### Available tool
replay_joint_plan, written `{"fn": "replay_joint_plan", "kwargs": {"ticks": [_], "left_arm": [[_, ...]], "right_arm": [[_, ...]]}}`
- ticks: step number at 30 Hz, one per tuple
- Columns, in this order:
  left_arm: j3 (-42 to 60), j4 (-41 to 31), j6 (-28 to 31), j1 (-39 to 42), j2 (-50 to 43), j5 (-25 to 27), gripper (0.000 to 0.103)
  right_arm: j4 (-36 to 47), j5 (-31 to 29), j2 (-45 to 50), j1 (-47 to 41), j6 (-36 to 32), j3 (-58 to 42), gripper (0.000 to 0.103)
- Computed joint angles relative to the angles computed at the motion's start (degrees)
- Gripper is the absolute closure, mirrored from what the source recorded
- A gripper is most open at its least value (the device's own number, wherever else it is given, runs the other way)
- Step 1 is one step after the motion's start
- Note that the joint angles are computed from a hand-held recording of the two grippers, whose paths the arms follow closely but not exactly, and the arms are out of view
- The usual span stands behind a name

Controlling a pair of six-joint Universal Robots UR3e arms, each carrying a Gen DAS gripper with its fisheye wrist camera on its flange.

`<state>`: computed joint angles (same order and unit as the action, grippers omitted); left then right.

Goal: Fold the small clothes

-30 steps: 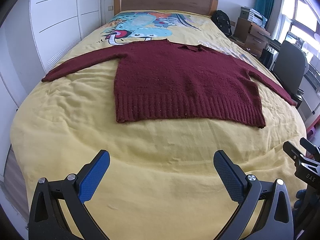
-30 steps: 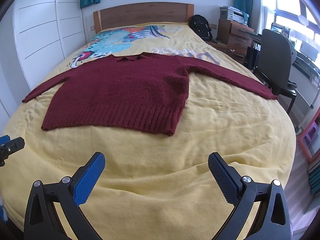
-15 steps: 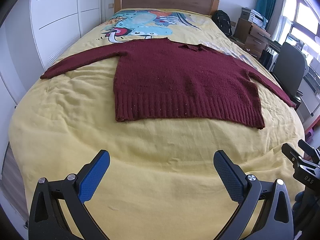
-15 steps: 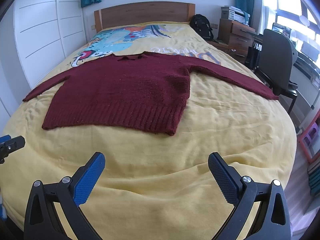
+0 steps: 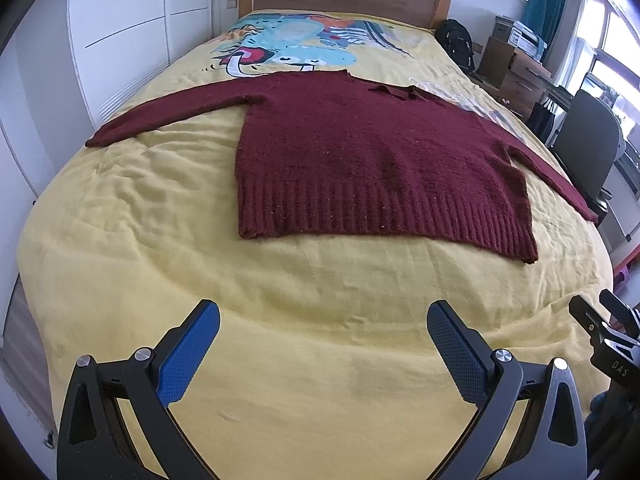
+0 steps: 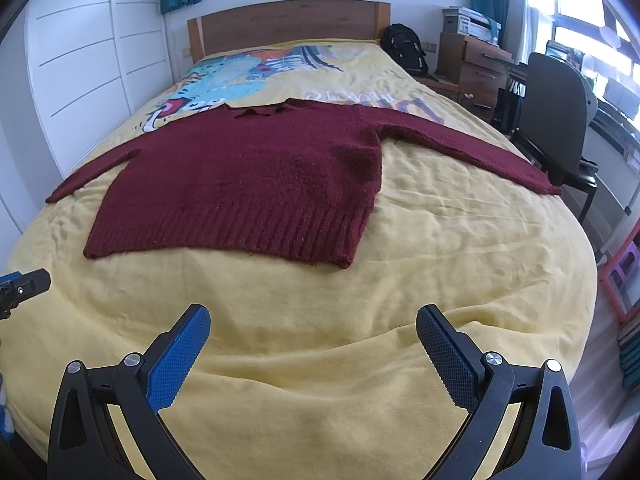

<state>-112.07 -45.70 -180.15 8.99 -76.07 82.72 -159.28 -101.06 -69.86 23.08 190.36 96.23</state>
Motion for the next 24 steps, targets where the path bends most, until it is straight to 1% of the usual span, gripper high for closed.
{"fn": "replay_joint_plan", "kwargs": {"ticks": [24], "left_arm": [[0.34, 0.18, -0.34, 0.98, 0.31, -0.3, 0.001]], "right_arm": [[0.82, 0.1, -0.06, 0.14, -0.89, -0.51, 0.0]]}}
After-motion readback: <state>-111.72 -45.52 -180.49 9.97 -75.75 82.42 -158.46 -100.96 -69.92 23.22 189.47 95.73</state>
